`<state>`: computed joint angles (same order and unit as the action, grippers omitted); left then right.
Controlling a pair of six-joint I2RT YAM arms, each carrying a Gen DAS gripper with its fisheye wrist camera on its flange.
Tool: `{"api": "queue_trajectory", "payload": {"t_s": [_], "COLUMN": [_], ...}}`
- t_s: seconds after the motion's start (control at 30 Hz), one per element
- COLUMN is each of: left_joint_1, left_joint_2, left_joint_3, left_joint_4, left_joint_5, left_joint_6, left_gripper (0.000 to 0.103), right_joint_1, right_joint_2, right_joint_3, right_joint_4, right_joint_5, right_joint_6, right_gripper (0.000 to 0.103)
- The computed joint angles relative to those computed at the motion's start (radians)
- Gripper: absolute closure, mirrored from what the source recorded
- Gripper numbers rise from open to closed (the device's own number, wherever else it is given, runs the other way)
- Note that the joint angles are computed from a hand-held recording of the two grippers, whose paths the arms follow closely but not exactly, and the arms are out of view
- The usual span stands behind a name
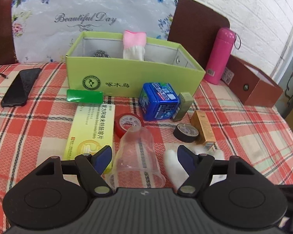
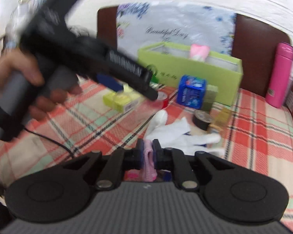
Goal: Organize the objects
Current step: 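Grasp a clear plastic cup with left tool while right tool grasps the pink-cuffed white glove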
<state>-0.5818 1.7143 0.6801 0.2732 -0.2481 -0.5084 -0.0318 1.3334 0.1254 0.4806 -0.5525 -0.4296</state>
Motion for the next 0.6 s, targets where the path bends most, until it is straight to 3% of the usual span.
{"api": "queue_trajectory", "payload": {"t_s": [0.1, 0.13, 0.23, 0.37, 0.5, 0.6], "left_joint_1": [-0.007, -0.001, -0.005, -0.055, -0.090, -0.092], "left_joint_2": [0.032, 0.033, 0.011, -0.046, -0.091, -0.121], "left_joint_3": [0.009, 0.004, -0.050, -0.111, -0.145, -0.166], "left_joint_4": [0.006, 0.009, 0.056, 0.054, 0.028, 0.022], "left_joint_5": [0.026, 0.061, 0.136, 0.114, 0.049, 0.034], "left_joint_6": [0.009, -0.005, -0.043, -0.056, -0.089, -0.141], "left_gripper": [0.031, 0.042, 0.042, 0.042, 0.034, 0.031], "right_joint_1": [-0.144, -0.168, -0.201, -0.207, -0.212, -0.218], "right_joint_2": [-0.093, -0.104, -0.037, 0.104, 0.159, 0.201], "right_joint_3": [-0.002, -0.004, 0.030, 0.076, 0.054, 0.050], "right_joint_4": [-0.068, -0.062, -0.056, -0.043, 0.041, 0.095], "right_joint_5": [-0.059, -0.038, 0.037, 0.073, 0.071, 0.093], "right_joint_6": [0.003, 0.009, -0.030, -0.040, -0.008, -0.004], "right_gripper": [0.094, 0.094, 0.094, 0.089, 0.049, 0.047]}}
